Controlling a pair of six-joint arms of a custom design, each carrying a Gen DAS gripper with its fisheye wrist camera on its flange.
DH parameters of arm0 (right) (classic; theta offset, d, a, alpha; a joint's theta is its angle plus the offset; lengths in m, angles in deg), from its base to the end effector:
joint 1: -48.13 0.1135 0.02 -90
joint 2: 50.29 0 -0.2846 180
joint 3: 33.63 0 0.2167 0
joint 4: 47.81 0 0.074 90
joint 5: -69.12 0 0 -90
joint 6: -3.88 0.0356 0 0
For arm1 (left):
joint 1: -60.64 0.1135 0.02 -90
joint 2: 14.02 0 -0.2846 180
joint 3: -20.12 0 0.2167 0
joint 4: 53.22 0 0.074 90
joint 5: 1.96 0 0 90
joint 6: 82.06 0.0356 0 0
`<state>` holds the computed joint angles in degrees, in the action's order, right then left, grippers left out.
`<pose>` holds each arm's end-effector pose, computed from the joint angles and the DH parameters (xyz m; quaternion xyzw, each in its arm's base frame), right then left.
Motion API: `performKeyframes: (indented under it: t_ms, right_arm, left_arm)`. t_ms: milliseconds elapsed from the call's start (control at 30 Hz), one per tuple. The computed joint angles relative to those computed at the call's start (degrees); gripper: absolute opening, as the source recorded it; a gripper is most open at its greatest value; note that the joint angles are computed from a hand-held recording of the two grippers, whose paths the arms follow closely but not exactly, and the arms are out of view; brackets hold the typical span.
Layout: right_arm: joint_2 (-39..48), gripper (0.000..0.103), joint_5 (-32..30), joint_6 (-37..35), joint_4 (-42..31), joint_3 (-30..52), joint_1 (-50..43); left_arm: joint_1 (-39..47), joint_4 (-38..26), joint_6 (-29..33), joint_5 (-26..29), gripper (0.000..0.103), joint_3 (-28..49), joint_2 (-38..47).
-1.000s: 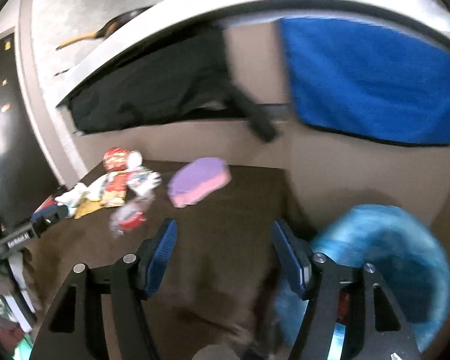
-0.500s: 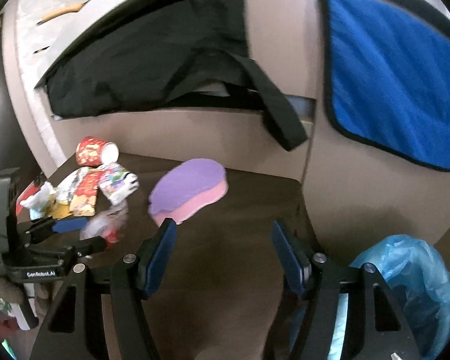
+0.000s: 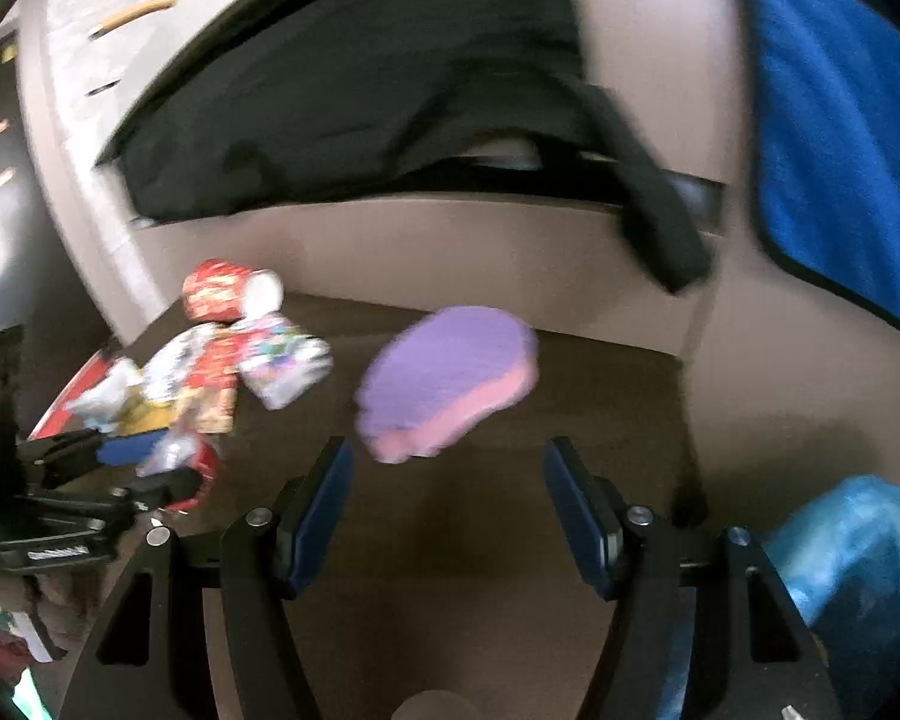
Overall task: Collect trash
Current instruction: 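Grasp the taped plastic packet with the left gripper, lifting it off the table, then grasp the red snack packet with the right gripper while the left gripper holds the taped packet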
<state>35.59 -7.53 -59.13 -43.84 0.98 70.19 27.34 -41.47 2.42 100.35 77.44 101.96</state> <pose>0.1966 0.0708 0.1485 0.0821 0.9224 0.0516 0.3739 0.2731 -0.1885 0.1048 0.2602 0.8883 -0.2154 0.3112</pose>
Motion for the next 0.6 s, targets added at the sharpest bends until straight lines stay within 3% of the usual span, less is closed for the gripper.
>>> performKeyframes:
  t_ms: [133, 367, 500, 600]
  right_arm:
    - [7.8, 0.063, -3.6, -4.7, -0.7, 8.6, 3.5]
    - [25.2, 0.063, -10.8, -15.6, -7.4, 30.8, 5.3]
    - [32.8, 0.06, -5.8, -23.9, -15.9, 41.9, 6.2]
    - [33.0, 0.059, -4.5, -23.6, -16.4, 43.2, 6.1]
  left_arm:
    - [8.2, 7.0, -1.4, 0.8, 0.057, -10.4, -5.4]
    - [17.2, 13.8, -1.8, 4.8, 0.057, -14.8, -3.7]
    - [21.5, 13.6, -1.0, 9.1, 0.057, -14.7, -2.3]
    - [23.9, 15.5, -1.3, 10.5, 0.057, -15.8, -2.1]
